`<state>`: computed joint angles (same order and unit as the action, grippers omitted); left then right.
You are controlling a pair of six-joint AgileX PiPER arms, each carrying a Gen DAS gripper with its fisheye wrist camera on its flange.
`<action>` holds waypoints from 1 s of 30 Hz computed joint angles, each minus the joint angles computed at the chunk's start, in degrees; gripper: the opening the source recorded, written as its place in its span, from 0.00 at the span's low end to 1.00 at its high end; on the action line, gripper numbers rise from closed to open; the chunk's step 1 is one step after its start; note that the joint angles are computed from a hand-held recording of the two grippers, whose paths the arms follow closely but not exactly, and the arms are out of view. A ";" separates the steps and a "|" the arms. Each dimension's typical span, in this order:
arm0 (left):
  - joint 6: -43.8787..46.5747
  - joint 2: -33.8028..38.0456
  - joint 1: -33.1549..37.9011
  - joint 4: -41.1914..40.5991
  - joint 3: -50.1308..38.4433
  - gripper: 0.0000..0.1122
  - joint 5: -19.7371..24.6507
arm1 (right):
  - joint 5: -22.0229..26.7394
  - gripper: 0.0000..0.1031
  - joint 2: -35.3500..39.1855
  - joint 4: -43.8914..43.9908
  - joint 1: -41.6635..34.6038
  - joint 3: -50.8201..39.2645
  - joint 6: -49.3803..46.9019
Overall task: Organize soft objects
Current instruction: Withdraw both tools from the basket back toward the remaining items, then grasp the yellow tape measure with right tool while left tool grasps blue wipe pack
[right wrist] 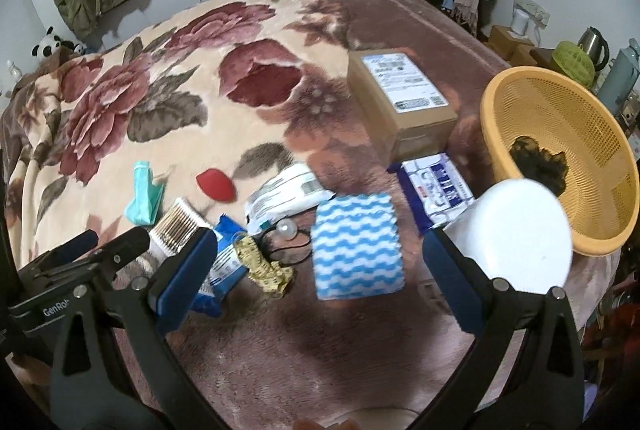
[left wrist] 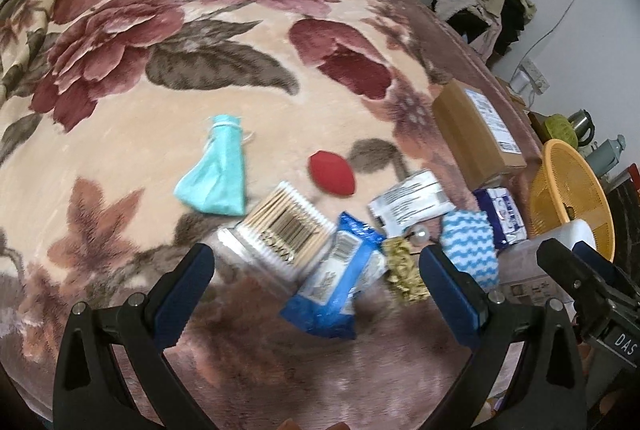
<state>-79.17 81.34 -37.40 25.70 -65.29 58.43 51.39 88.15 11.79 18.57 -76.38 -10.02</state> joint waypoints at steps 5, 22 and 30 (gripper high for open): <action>-0.52 -3.05 1.67 -0.65 5.03 0.91 -1.34 | -0.72 1.00 0.92 -1.01 2.35 0.99 1.12; -0.37 -4.64 4.64 -5.09 18.01 0.91 -9.94 | -4.83 0.98 8.53 -2.31 8.52 6.43 -2.52; 0.72 -4.50 5.55 -6.33 20.12 0.91 -13.14 | -3.88 0.45 15.18 -3.12 10.08 3.79 -2.81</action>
<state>-78.45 76.84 -31.85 19.37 -45.17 45.30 47.51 103.33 8.67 28.66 -72.59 -12.83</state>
